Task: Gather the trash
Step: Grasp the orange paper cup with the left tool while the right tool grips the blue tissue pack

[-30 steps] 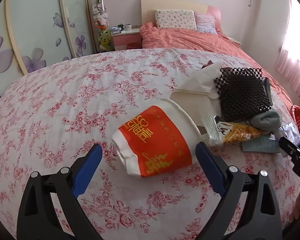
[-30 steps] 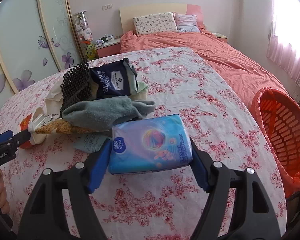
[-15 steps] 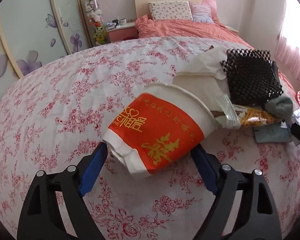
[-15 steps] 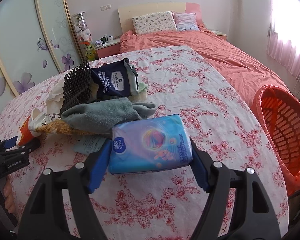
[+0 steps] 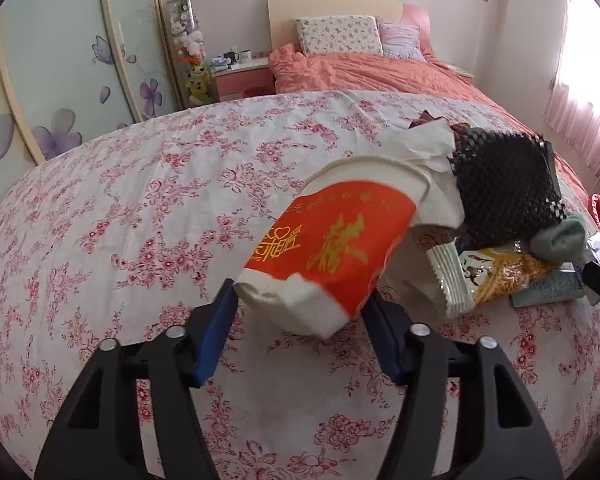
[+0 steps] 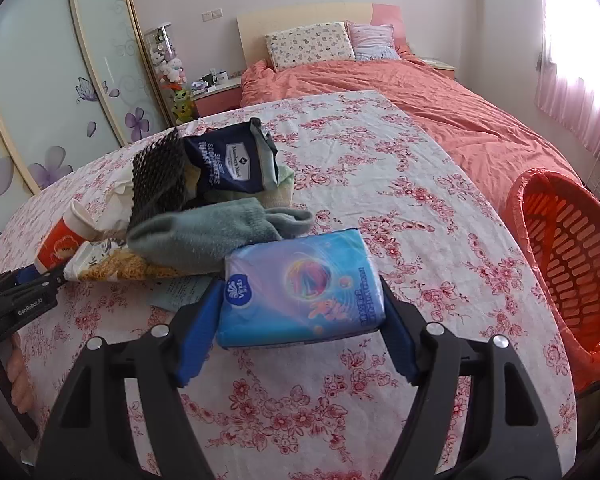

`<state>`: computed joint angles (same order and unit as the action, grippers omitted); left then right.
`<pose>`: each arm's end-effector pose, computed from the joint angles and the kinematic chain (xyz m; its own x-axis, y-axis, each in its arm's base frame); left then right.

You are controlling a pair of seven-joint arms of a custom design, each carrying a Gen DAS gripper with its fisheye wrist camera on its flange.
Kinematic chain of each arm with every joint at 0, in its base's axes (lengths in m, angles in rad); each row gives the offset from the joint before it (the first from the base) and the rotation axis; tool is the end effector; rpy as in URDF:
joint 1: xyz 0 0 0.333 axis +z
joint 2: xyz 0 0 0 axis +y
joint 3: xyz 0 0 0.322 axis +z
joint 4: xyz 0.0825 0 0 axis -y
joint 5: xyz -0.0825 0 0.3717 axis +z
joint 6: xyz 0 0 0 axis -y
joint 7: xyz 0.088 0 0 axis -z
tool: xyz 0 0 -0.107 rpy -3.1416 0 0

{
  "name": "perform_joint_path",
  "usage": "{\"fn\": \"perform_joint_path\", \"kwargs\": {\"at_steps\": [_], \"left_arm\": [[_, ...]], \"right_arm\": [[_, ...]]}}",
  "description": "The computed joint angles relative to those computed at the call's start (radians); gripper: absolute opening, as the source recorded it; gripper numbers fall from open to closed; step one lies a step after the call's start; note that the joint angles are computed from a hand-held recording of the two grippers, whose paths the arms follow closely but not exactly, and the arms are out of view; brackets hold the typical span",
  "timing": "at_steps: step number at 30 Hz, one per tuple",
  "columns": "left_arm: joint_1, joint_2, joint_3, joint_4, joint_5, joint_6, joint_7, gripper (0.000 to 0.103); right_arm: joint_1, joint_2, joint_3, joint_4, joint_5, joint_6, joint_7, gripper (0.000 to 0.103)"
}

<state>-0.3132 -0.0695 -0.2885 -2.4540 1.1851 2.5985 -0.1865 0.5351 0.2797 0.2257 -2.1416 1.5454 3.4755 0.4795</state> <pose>0.3810 -0.2841 0.3503 0.1794 -0.9825 -0.0498 -0.7421 -0.1020 -0.6624 0.4646 0.2722 0.3386 0.1952 -0.9724 -0.1275 -0.7283 -0.0567 -0.6829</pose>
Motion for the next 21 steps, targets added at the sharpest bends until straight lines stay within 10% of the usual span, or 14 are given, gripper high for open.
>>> {"fn": "perform_joint_path", "kwargs": {"at_steps": [6,9,12,21], "left_arm": [[0.004,-0.016,0.000,-0.015,0.004,0.006,-0.023,0.045],[0.004,-0.024,-0.007,-0.018,0.025,-0.011,-0.067,0.075],[-0.002,-0.015,-0.011,-0.002,0.023,-0.033,-0.054,0.074],[-0.005,0.007,-0.002,0.026,0.068,-0.020,-0.058,0.031]], "right_arm": [[0.011,-0.009,-0.013,-0.017,-0.025,-0.006,0.034,0.071],[0.014,-0.009,-0.017,-0.017,-0.025,-0.007,0.036,0.071],[0.015,-0.011,-0.020,-0.020,-0.026,-0.008,0.041,0.071],[0.019,-0.022,-0.023,-0.031,-0.034,-0.010,0.053,0.071]]}}
